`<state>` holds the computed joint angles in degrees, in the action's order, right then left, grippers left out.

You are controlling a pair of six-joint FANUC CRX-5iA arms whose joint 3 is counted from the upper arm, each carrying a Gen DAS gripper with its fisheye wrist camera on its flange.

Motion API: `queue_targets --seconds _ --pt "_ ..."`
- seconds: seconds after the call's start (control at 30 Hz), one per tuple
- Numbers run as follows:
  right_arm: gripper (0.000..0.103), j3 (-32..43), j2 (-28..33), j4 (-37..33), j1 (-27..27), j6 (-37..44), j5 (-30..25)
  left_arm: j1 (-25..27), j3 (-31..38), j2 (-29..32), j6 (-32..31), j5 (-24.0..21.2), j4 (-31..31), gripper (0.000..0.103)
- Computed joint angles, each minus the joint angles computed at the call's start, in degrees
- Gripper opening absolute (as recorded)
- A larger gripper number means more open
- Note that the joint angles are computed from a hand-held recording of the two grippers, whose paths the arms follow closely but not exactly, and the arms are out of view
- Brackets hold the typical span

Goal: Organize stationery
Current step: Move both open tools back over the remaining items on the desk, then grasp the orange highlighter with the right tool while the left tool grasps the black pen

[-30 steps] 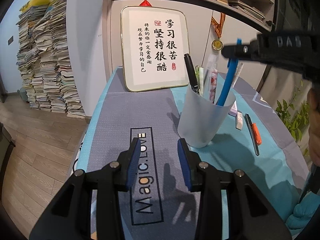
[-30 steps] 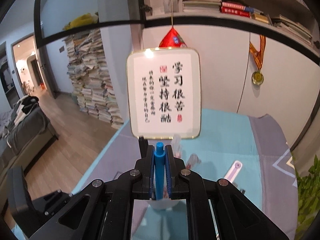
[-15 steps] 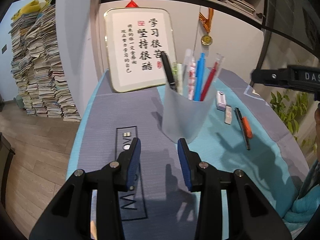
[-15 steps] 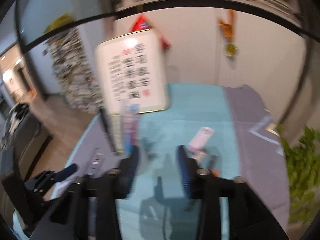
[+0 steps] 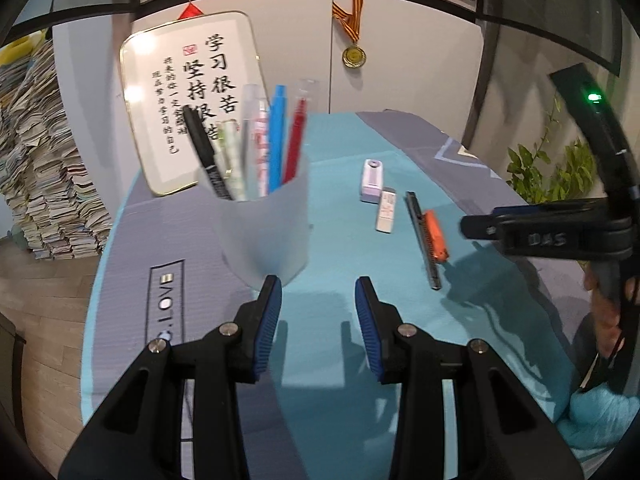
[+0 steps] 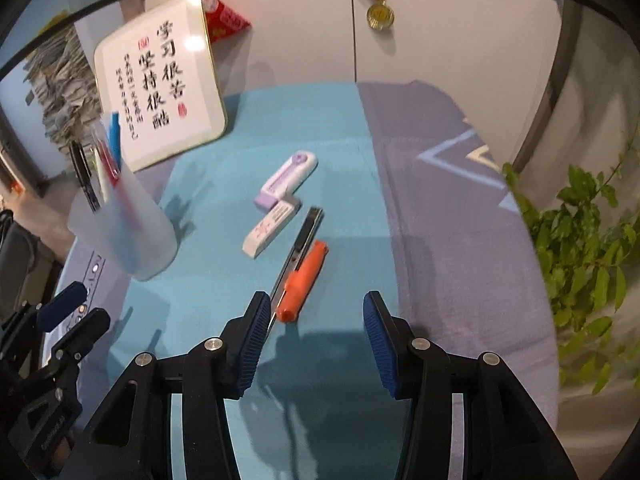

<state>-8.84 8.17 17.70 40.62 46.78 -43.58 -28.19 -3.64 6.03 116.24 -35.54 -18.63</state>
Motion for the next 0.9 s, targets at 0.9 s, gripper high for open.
queue_targets --seconds 0.9 --pt "0.015 -2.9 -1.7 -8.1 -7.1 5.7 3.1 -2.3 16.0 16.8 -8.2 -3.6 11.2 0.036"
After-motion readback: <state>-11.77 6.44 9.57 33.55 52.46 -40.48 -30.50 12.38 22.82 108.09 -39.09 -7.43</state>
